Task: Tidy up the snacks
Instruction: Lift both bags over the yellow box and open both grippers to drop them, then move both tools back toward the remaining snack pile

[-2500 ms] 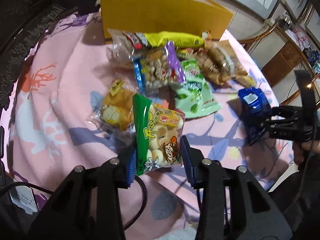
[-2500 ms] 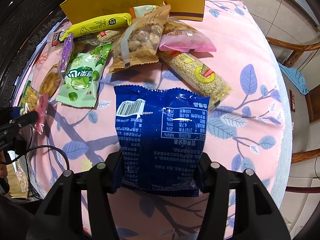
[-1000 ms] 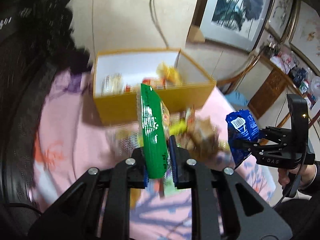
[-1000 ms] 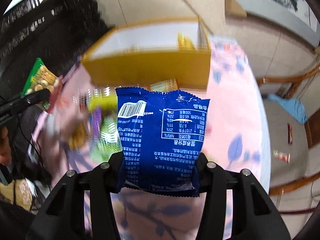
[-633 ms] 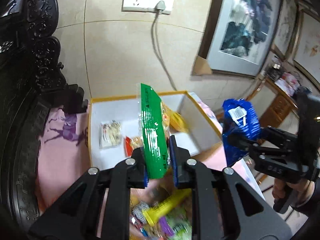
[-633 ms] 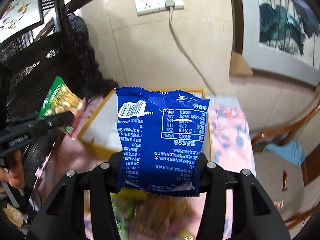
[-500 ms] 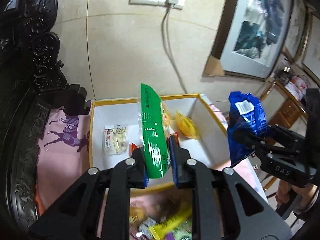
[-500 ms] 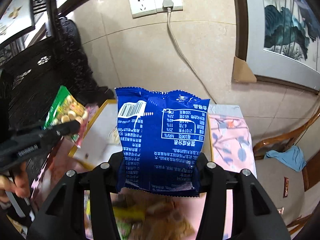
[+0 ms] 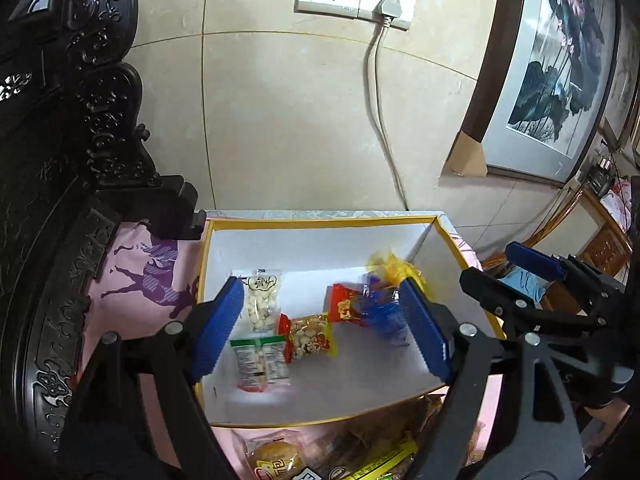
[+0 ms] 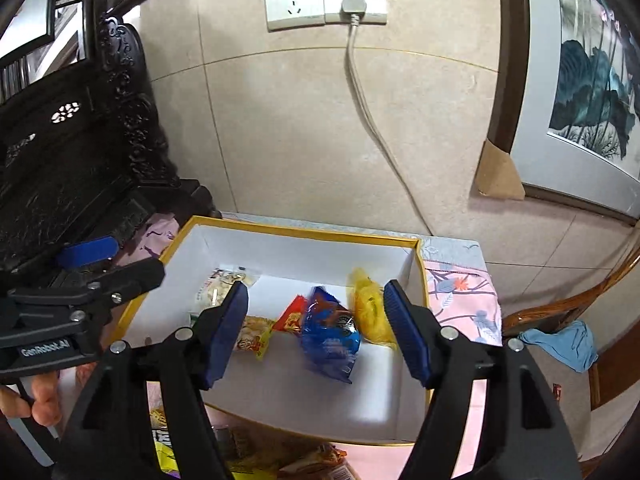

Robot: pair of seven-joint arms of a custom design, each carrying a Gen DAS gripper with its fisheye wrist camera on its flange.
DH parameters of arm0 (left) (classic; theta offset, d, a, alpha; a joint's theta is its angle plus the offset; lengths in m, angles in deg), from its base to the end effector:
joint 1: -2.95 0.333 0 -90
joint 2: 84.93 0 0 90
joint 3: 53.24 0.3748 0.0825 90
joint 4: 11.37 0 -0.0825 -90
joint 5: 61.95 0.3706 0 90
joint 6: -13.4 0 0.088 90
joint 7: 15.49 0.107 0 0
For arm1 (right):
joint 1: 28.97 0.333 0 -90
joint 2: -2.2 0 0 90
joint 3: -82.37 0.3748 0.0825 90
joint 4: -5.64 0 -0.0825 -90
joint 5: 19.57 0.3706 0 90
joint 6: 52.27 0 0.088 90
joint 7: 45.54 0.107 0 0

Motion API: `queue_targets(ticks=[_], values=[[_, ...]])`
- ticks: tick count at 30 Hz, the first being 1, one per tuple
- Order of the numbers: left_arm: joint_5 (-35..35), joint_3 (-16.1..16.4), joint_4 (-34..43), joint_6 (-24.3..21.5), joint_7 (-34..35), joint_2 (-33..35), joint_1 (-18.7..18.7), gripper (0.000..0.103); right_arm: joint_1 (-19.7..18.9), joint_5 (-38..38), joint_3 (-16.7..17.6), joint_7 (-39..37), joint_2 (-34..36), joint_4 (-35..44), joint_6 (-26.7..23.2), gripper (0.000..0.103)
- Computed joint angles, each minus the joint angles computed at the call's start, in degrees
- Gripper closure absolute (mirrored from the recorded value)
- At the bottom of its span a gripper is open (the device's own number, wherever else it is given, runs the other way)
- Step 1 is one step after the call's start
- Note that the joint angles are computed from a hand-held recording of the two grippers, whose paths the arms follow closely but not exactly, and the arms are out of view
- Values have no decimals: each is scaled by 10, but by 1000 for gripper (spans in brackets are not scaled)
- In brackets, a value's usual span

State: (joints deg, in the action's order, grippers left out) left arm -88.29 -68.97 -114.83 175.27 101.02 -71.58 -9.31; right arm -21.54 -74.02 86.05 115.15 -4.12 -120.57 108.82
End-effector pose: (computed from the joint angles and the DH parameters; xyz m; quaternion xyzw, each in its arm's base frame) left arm 0.6096 -0.2764 0.5709 -0.4501 0.7925 -0.3891 0.1336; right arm 0.5120 0.1422 0.5609 -0.5597 0.7095 -0.3155 0.2896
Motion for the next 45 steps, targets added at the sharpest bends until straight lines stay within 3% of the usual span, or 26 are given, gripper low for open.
queue_targets(ticks=[11, 17, 22, 36, 40, 45], values=[[4, 2, -54, 25, 7, -52, -9, 21, -8, 4, 16, 18, -48, -36, 7, 32], [-2, 7, -90, 28, 9, -85, -14, 16, -14, 9, 32, 23, -82, -67, -1, 32], [-53, 13, -139, 22, 43, -124, -12, 11, -9, 32, 39, 7, -117, -110, -8, 32], [-158, 71, -322, -16, 87, -232, -7, 11, 43, 235, 39, -44, -184, -296, -5, 32], [-142, 77, -361, -12, 75, -254, 5, 11, 65, 292, 41, -40, -195, -334, -7, 32], [-115, 84, -383, -30, 47, -265, 16, 11, 71, 306, 51, -50, -207, -363, -16, 32]])
